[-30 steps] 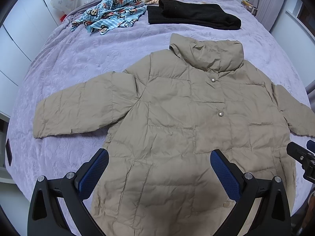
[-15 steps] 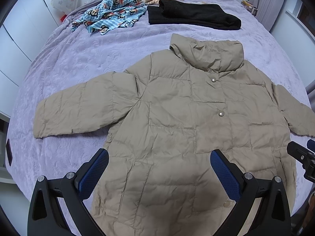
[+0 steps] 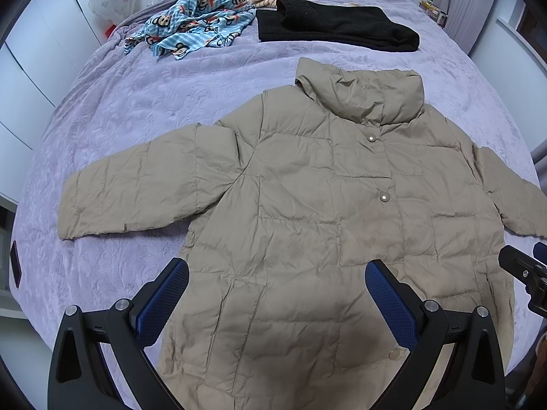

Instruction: Fold large clothes

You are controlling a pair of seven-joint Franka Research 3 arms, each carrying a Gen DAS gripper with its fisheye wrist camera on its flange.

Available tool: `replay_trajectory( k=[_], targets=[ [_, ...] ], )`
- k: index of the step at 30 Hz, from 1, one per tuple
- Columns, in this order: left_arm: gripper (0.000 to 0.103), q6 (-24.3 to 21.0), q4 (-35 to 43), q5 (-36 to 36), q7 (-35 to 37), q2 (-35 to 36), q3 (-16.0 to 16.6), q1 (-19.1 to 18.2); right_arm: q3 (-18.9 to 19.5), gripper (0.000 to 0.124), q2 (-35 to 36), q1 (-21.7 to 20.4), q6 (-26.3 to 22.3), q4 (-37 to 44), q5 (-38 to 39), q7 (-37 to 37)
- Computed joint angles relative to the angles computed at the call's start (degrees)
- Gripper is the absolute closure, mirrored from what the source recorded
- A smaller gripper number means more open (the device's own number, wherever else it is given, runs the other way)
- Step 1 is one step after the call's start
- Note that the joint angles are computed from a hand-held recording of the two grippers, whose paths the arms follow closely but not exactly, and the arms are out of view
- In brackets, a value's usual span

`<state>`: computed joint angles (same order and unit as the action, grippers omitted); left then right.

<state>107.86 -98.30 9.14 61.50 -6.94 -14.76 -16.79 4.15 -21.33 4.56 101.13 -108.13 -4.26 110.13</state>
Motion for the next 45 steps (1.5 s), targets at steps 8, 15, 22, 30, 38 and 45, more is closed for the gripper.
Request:
replay_trajectory(
  k=[8,15,22,30,38,45],
  targets=[
    [0.000,-0.09,0.10,0.01,0.05,0.06,0.01,-0.02,0.01,0.021,0.03,0.07,0.05,-0.05,-0.04,-0.02],
    [0.000,-0.05,0.04,0.01,-0.03,0.05,0.00,-0.03,0.00,0.021,0.11,0.12,0.09,-0.04,-0.03,0.03],
    [0.000,-0.04,0.08,-0.04,0.06,0.08,0.02,-0.01,0.04,0.021,0.14,0.18,0.12,-0.06,-0.04,0.13],
    [0.000,0.23,-0.49,-0.42,0.19,-0.18,0.23,0.14,0.13,0.021,0.14,0.26,0.17,-0.20,-0.10,0.31],
    [0.000,0.80,-1.67,-1.02,0.49,-0.91,0.51,0.42,0.11,0.021,0.22,0.35,0.26,-0.26,-0.05,0.33],
    [0.000,2.12,-4.05,-3.68,1.61,-2.25,1.46,1.02,0.65,0.021,0.22,0.85,0.41,-0.74,0.25,1.25]
  ],
)
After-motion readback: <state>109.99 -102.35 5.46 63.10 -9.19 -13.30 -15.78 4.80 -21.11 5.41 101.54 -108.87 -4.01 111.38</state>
